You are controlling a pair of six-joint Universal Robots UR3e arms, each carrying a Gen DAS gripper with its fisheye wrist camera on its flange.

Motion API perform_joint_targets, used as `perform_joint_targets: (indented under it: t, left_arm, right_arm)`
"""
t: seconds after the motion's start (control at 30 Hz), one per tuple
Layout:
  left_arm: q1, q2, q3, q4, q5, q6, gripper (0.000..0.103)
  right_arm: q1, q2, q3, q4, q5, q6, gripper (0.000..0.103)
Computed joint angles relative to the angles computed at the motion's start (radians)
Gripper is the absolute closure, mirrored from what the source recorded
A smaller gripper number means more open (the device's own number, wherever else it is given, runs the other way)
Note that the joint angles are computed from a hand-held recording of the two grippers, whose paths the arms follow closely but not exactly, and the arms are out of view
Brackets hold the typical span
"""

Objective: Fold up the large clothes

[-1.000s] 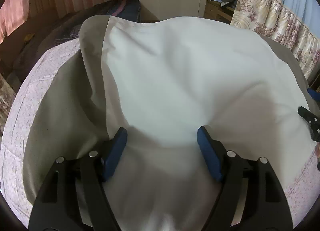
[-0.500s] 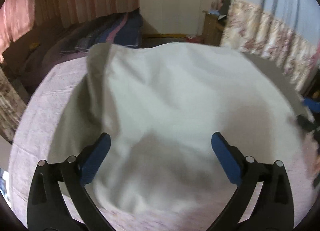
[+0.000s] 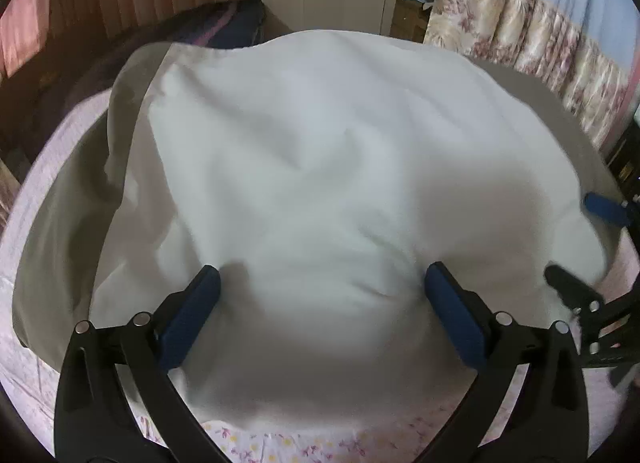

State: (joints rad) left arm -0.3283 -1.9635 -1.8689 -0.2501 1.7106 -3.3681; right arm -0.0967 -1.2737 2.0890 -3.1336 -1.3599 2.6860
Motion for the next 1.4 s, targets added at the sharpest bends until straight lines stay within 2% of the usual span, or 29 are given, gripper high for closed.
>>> perform_joint_targets:
  t: [0.1,0.43,0.57,0.7,0.83,1.0,1.13,1.2,1.3,1.4]
  left_arm:
    - [0.014,-0.001,-0.026,0.031,-0.022,0.020,0.003]
    - [0.015,-0.004,-0.012,0.021,-0.021,0.021,0.003]
    - [0.023,0.010,-0.026,0.038,-0.036,0.009,0.003]
    - [0.029,0.061,-0.054,0.037,-0.048,-0.036,0.003]
    - [0.011,0.107,-0.072,0.032,-0.037,-0.094,0.003]
    - [-0.058,0.099,-0.025,0.013,0.021,-0.090,0.003]
    - [-0.109,0.068,0.035,-0.023,0.080,-0.068,0.003]
    - [-0.118,0.057,0.054,-0.041,0.089,-0.064,0.003]
    - [-0.119,0.040,0.066,-0.052,0.086,-0.066,0.003]
    - [-0.112,0.030,0.060,-0.045,0.076,-0.067,0.003]
  right_arm:
    - [-0.036,0.006,0.009,0.011,0.064,-0.013,0.001]
    - [-0.031,0.003,0.033,-0.026,0.066,-0.006,0.001]
    - [-0.053,-0.037,0.069,-0.022,0.100,-0.001,0.001]
    - [-0.139,-0.146,0.140,0.000,0.192,0.023,0.002]
    - [-0.319,-0.275,0.227,0.034,0.335,0.109,0.002]
    - [-0.478,-0.292,0.270,0.083,0.395,0.209,0.002]
    - [-0.515,-0.281,0.261,0.191,0.458,0.165,0.002]
    - [-0.520,-0.279,0.263,0.217,0.475,0.139,0.007]
    - [-0.546,-0.245,0.222,0.334,0.542,0.113,0.023]
    - [-0.572,-0.210,0.215,0.367,0.603,0.116,0.024]
